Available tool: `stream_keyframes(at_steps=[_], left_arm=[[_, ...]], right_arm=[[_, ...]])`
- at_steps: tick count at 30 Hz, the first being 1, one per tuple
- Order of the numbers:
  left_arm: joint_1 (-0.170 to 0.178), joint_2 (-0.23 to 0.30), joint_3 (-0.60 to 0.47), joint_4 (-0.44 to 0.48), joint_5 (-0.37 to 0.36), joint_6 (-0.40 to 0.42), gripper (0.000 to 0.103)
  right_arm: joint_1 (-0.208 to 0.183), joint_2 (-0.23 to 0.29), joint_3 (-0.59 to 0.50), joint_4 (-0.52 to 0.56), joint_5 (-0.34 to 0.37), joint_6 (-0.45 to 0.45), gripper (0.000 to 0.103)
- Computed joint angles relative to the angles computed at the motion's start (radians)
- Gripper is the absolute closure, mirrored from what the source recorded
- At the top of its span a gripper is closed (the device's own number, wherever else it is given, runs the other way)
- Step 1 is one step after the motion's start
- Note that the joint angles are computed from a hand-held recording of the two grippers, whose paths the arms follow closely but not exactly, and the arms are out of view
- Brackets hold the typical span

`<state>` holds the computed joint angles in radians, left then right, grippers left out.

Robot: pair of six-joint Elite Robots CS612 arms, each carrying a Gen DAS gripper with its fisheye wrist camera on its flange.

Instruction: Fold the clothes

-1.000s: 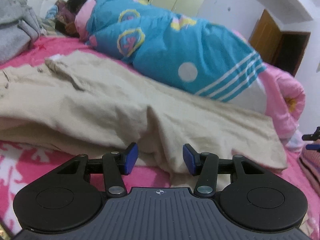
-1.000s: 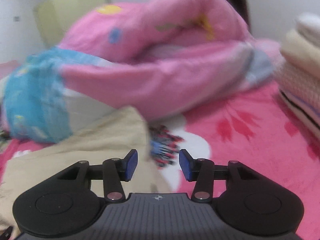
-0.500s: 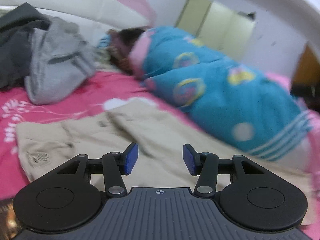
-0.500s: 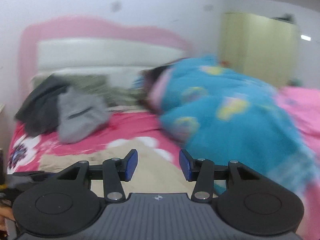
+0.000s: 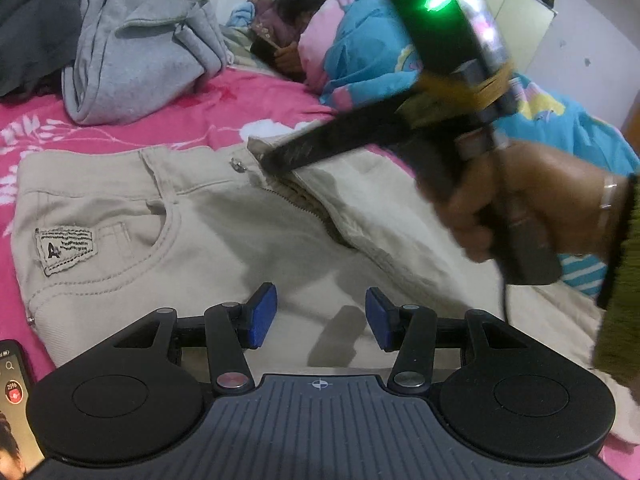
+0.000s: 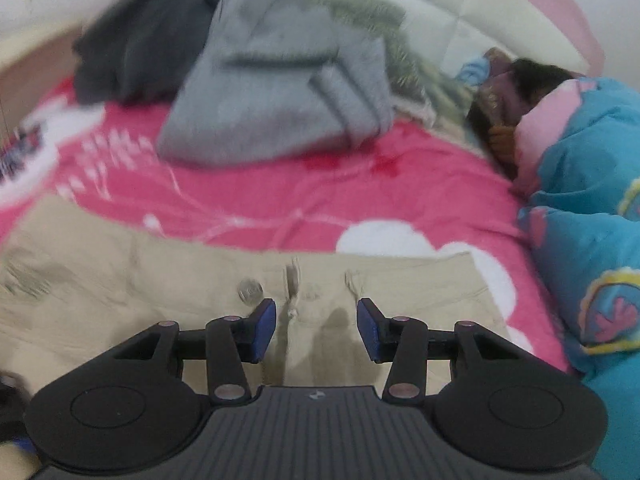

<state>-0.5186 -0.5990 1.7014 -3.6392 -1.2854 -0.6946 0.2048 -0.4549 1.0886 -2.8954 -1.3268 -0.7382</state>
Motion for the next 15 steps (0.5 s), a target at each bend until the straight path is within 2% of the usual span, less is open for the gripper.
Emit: stream_keyframes(at_steps=[2,3,4,5,10,15], left_arm=[[0.004,-0.002,0.006,-0.006,-0.017,-0.012,0.054],[0.006,-0.004,0.009,-0.011,-0.027,-0.022,0.054],[0.008,-0.005,0.011,-0.014,-0.033,-0.029,0.054],[0.009,-0.004,0.010,-0.015,-0.036,-0.032,0.054],[0.008,-0.003,0.012,-0.019,-0.033,-0.028,0.054],[0.010,-0.005,0.014,-0.020,-0.039,-0.042,0.054]], right_arm=[[0.002,0.012,-0.010,0.011,-0.013,-0.013,0.062],[0.002,0.015,-0.012,0.015,-0.012,-0.012,0.073],[0.001,0.015,-0.009,0.010,-0.008,0.001,0.094],[0.001,0.014,-0.002,-0.013,-0.006,0.022,0.099],[0.000,0.015,0.019,-0.127,0.012,0.120,0.100],[0.003,0.025,-0.003,-0.139,0.018,0.150,0.100]])
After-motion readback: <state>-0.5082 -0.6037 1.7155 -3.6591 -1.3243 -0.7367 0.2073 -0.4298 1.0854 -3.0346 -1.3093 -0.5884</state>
